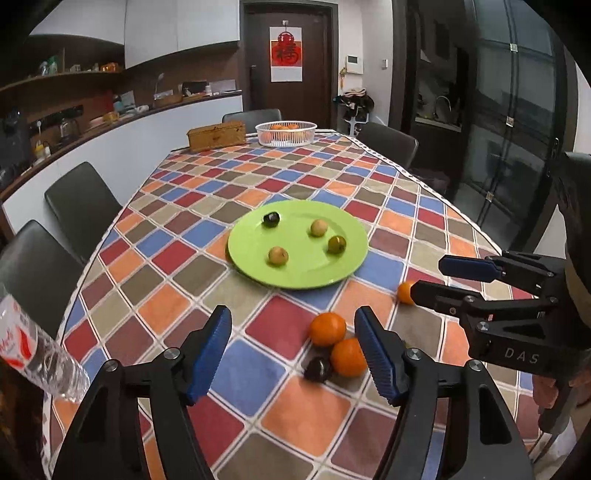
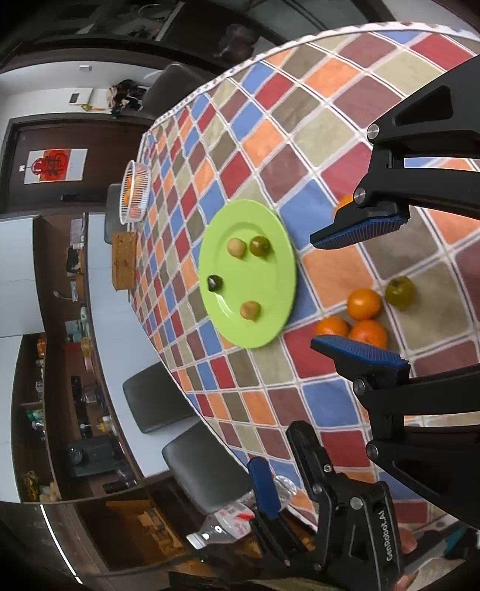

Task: Organize fruits
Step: 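Withdraw both grippers from the plate toward the oranges, then grasp the dark plum with the left gripper while the right gripper grasps the green tomato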

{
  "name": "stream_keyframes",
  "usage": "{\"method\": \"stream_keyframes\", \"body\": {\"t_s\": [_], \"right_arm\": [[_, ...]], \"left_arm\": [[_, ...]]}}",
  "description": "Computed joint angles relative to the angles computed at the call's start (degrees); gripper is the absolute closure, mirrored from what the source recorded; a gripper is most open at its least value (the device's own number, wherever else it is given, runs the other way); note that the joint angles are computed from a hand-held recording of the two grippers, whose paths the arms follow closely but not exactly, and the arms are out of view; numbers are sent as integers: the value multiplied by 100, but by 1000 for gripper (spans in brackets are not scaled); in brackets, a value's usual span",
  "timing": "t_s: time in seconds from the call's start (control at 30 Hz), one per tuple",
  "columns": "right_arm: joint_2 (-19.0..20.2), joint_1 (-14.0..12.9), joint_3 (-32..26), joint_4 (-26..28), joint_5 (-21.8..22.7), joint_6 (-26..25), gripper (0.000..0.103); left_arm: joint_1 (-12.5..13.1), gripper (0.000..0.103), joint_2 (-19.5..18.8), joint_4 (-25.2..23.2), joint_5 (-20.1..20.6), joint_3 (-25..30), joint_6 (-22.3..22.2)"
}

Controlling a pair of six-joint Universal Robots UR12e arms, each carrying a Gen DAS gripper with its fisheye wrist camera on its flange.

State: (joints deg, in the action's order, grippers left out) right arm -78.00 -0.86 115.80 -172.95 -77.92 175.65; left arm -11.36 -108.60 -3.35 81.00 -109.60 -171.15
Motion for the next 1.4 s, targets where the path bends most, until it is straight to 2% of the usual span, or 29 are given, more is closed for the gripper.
{"method": "stream_keyframes", "body": {"t_s": [0.37, 0.57, 0.8, 1.13, 1.2, 1.4], "right_arm": [[-37, 38, 186, 349, -46, 103, 54], [4, 53, 212, 618, -44, 267, 54], [63, 126, 205, 762, -184, 231, 54], [180, 225, 126, 882, -422, 79, 54], [203, 228, 103, 917, -446, 64, 54], [250, 217, 63, 963, -454, 34, 54]], "left_arm": [[32, 35, 4, 103, -110, -274, 371], [79, 35, -100, 299, -289, -348, 554], [121, 35, -236, 387, -483, -364, 928], [154, 47, -440, -76, -717, -183, 1460], [148, 52, -478, -224, -748, -127, 1572], [141, 60, -569, -536, -824, 11, 1736]]}}
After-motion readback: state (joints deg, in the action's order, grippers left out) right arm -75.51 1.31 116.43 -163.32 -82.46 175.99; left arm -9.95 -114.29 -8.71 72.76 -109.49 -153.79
